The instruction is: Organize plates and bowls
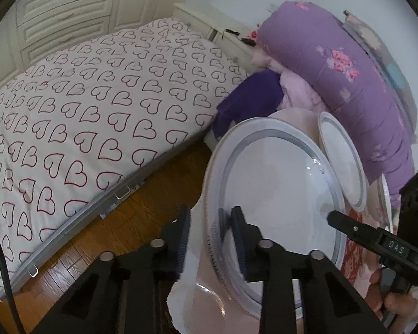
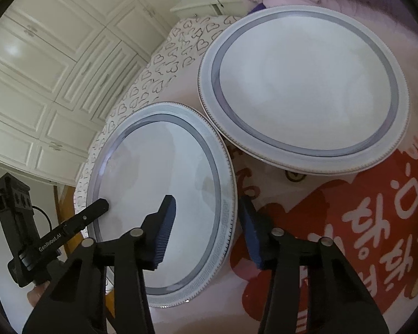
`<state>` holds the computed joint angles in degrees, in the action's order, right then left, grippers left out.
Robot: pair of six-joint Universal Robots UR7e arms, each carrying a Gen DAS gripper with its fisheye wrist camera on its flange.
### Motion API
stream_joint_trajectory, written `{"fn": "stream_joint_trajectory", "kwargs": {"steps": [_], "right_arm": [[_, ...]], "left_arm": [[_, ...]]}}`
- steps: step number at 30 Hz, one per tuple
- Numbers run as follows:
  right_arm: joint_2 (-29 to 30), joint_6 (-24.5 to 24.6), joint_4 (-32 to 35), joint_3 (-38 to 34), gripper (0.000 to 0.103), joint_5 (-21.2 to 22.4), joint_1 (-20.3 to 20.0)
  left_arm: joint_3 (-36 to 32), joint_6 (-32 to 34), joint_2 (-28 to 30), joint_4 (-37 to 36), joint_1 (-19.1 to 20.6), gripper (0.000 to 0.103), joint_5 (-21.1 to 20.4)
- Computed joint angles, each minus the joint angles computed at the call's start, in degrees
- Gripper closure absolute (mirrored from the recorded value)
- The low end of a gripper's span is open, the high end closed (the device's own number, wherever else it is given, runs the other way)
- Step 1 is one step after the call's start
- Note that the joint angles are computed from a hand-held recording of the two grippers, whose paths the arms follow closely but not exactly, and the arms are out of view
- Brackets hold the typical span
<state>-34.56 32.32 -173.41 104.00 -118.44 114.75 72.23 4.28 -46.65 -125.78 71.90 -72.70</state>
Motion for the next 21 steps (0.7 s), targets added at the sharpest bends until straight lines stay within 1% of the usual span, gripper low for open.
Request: {"fn": "stream_joint_trajectory", "kwargs": {"steps": [1, 3, 5, 7, 8, 13, 21], "right_arm": [[0.2, -0.1, 0.2, -0.2, 0.064, -0.1, 0.0], [0.2, -0.1, 0.4, -0.4, 0.066, -0.6, 0.1], [0.2, 0.1, 0.6, -0.3, 0.072, -1.3, 0.2], [0.4, 0.3, 1.1, -0.8, 0.083, -1.8, 0.1], [0.3, 0.3, 0.8, -0.5, 0.085, -2.0, 0.1], [0.7, 0.3, 1.1, -0.9, 0.085, -3.1, 0.6], [0.8, 0.2, 1.3, -1.0, 0.085, -3.2, 1.3]], "left_arm": [[0.6, 0.4, -0.2, -0.5, -0.1, 0.086, 0.0], [1.9, 0.8, -0.8, -1.4, -0.3, 0.087, 0.4], [2.8, 1.0, -1.2, -2.0, -0.4, 0.087, 0.5], [3.8, 1.0, -1.7, -2.6, -0.5, 0.087, 0.5], [4.0, 0.9, -1.9, -2.7, -0.5, 0.087, 0.6], [5.3, 0.4, -2.5, -3.4, -1.0, 0.087, 1.2], [6.1, 0.0, -3.4, -4.1, -1.2, 0.087, 1.7]]}}
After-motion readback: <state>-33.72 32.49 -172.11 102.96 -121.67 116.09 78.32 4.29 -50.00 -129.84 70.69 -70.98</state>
